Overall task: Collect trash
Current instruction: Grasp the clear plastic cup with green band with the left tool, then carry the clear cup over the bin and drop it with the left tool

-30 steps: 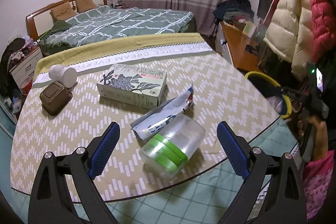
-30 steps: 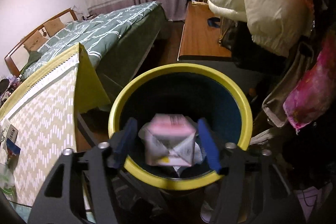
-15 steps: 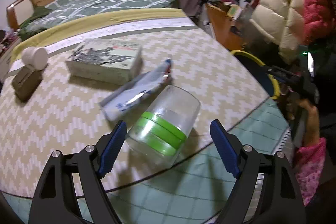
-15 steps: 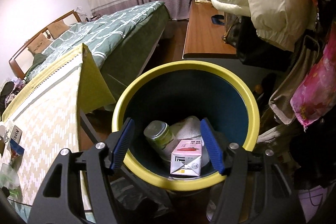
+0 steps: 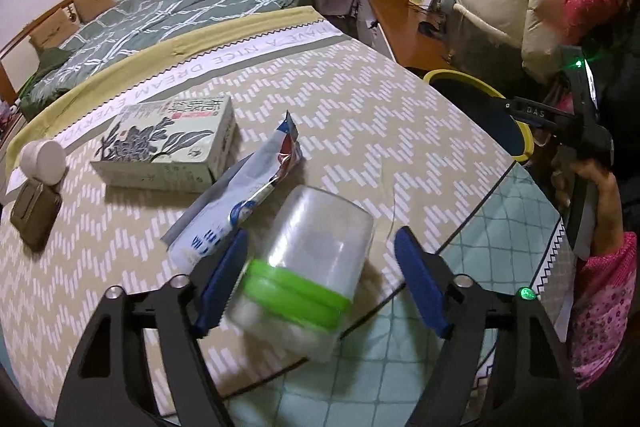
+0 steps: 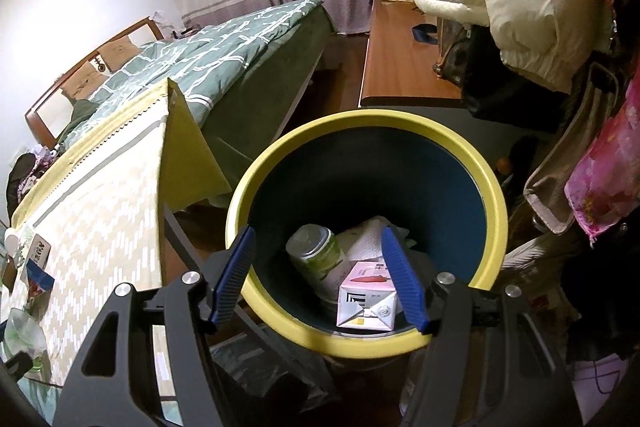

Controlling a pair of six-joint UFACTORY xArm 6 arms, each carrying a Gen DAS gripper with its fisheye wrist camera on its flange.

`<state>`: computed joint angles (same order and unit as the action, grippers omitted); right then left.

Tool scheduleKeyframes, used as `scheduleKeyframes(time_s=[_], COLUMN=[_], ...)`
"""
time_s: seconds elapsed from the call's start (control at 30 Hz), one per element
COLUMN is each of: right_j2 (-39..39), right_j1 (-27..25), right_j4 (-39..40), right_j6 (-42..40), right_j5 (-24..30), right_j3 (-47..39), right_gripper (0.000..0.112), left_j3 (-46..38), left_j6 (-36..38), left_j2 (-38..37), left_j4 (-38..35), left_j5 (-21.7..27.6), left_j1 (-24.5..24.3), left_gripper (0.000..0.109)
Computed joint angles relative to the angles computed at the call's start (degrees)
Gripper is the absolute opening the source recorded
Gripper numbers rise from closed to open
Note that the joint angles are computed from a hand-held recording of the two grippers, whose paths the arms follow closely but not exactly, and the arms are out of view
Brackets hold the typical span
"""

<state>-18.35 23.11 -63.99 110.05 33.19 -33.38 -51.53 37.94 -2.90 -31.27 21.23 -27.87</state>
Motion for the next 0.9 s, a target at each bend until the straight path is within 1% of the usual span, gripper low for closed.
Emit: scheduleKeyframes(time_s=[0.07, 0.1, 0.2, 0.33, 0.5, 0.6, 0.7, 0.9], right_j2=[-0.2, -0.4, -0.5, -0.6, -2.6, -6.0, -10.4, -18.0], right_j1=[-0.1, -0.2, -0.5, -0.7, 0.3, 1.3, 2.5, 2.9], right_j4=[0.0, 0.0, -0.2, -0.5, -1.5, -1.3, -1.1, 1.4], right_j6=[0.1, 0.1, 0.6, 1.1, 1.3, 0.7, 1.0, -0.4], right_j5=[-0.2, -0.2, -0.5, -1.3, -0.7, 1.4, 3.7, 6.4], right_j3=[0.2, 0.4, 0.7, 0.9, 1.8, 3.6, 6.3, 11.3], right_gripper=[0.062, 0.062, 0.062, 0.062, 0.062, 0.062, 0.062, 0.062], left_j3=[-1.5, -1.9, -1.3, -0.9, -2.4, -5.3, -9.8, -21.8], left_j6=[0.4, 1.2, 1.3, -0.4, -0.8, -0.5, -0.1, 0.1], left_j2=[1.4, 1.6, 1.3, 0.6, -0.3, 0.7, 3.5, 12.1], left_j4=[-0.3, -1.3, -1.3, -1.0, -1.5, -2.5, -3.6, -4.8], left_j5=[1.6, 2.6, 2.2, 2.6, 2.5, 3.3, 4.8, 8.9], left_j1=[0.2, 0.4, 0.2, -0.1, -2.4, -4.1, -6.0, -10.7], left_gripper=[0.054, 0.053, 0.052, 0.052, 0.051, 0.051, 0.051, 0.051])
